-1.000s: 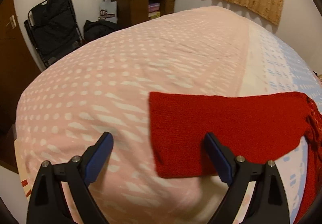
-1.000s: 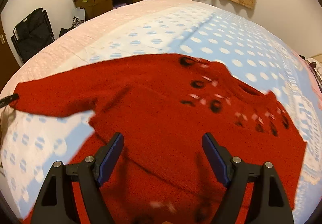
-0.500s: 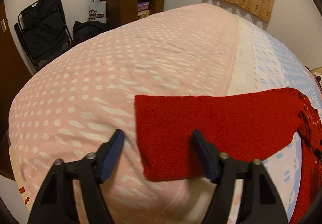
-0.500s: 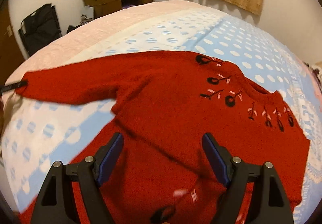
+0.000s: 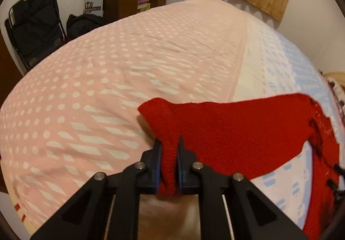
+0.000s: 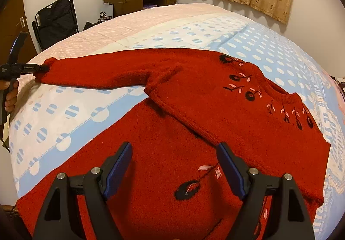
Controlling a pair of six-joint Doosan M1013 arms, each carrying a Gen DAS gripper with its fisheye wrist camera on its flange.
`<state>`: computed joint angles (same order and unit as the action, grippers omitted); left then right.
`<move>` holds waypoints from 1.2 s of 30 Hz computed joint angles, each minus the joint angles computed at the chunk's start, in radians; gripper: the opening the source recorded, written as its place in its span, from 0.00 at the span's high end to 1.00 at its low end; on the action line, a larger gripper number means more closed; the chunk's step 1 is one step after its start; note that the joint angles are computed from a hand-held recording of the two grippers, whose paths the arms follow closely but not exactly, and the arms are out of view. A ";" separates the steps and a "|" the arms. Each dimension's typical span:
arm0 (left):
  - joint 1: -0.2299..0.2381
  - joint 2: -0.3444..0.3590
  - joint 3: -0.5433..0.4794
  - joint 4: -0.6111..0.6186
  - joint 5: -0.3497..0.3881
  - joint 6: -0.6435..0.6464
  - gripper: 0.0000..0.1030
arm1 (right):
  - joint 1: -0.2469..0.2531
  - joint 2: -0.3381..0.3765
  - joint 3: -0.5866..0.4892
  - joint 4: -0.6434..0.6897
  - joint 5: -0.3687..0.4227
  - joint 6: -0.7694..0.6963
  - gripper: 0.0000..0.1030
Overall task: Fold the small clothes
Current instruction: 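Grasp the other sleeve cuff with the left tool and lift it, then fold the held sleeve across the sweater body with the left tool and release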
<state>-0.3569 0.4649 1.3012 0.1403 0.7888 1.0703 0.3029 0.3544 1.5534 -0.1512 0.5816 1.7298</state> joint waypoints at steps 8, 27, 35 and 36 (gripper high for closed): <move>-0.004 -0.047 0.029 -0.121 -0.114 0.064 0.89 | -0.003 -0.022 0.020 -0.001 -0.008 0.001 0.22; -0.085 -0.022 -0.164 -0.393 -0.175 0.311 0.89 | -0.070 -0.134 0.143 -0.029 -0.060 0.121 0.22; -0.129 0.013 -0.269 -0.465 -0.164 0.422 0.89 | -0.100 -0.180 0.202 -0.018 -0.105 0.160 0.22; -0.133 0.018 -0.283 -0.478 -0.162 0.436 0.89 | -0.104 -0.185 0.208 -0.013 -0.111 0.162 0.22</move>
<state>-0.4902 0.4834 1.0184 -0.3380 0.6264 1.5063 0.1989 0.1693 1.7615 -0.1645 0.4705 1.8920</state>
